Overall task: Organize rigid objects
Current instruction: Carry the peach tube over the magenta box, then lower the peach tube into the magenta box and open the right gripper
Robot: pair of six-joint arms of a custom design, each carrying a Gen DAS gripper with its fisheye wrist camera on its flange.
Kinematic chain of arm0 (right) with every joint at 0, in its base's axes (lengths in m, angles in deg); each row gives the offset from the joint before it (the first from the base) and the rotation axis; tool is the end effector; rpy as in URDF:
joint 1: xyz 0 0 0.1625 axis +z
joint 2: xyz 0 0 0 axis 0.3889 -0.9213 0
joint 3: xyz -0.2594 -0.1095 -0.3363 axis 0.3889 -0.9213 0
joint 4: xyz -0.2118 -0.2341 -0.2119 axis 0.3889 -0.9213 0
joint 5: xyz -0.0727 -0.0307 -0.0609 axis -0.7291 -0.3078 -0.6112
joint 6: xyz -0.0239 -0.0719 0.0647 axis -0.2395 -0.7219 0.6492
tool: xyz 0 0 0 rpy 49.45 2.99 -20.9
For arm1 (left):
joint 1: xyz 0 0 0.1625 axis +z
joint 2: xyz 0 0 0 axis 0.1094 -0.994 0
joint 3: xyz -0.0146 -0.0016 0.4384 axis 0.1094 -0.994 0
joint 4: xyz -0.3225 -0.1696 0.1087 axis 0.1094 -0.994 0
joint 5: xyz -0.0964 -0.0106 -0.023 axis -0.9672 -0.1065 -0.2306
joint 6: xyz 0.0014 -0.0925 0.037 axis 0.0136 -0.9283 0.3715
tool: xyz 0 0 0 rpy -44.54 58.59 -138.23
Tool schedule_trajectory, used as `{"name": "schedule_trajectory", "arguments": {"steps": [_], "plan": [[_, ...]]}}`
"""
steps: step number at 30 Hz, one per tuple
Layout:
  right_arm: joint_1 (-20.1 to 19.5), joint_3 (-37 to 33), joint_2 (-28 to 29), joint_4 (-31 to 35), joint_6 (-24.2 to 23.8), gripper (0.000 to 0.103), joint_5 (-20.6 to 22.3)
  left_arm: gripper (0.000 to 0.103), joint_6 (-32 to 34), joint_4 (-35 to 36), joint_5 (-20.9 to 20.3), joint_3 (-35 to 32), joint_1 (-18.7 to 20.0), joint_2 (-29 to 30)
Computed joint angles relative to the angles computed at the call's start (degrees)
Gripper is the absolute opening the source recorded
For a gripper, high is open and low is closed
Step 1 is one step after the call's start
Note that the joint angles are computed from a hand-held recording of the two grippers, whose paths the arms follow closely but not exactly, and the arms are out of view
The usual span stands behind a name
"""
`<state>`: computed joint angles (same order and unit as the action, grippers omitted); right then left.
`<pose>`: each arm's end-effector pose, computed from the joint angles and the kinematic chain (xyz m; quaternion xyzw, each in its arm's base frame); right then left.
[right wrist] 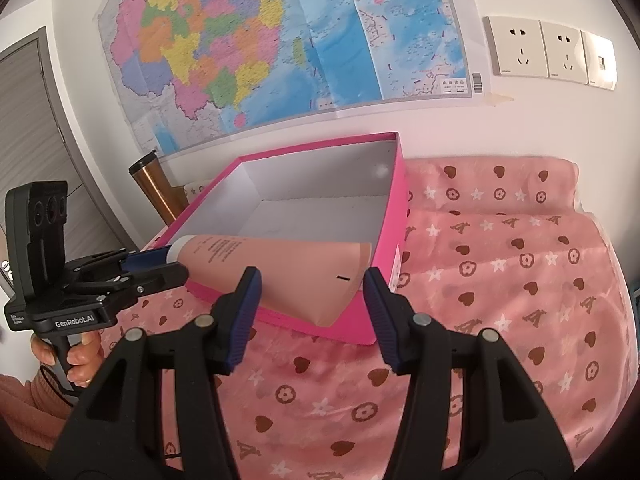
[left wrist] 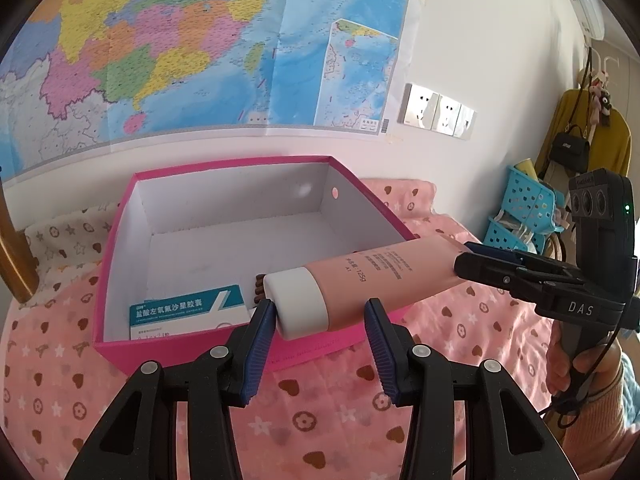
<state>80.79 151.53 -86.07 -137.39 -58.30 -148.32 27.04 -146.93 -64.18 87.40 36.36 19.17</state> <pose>0.2233 -0.3772 0.0459 0.3141 -0.9022 0.2900 0.0575 -0.0684 -0.3453 0.2019 0.1897 0.8721 -0.3790 0.2446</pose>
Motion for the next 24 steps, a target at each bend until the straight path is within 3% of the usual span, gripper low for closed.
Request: {"name": "schedule_trajectory", "arguments": {"steps": [24], "plan": [[0.4,-1.8,-0.3,1.2,0.0,0.056,-0.7,0.047,2.3,-1.9,0.1,-1.4,1.0,1.6]]}}
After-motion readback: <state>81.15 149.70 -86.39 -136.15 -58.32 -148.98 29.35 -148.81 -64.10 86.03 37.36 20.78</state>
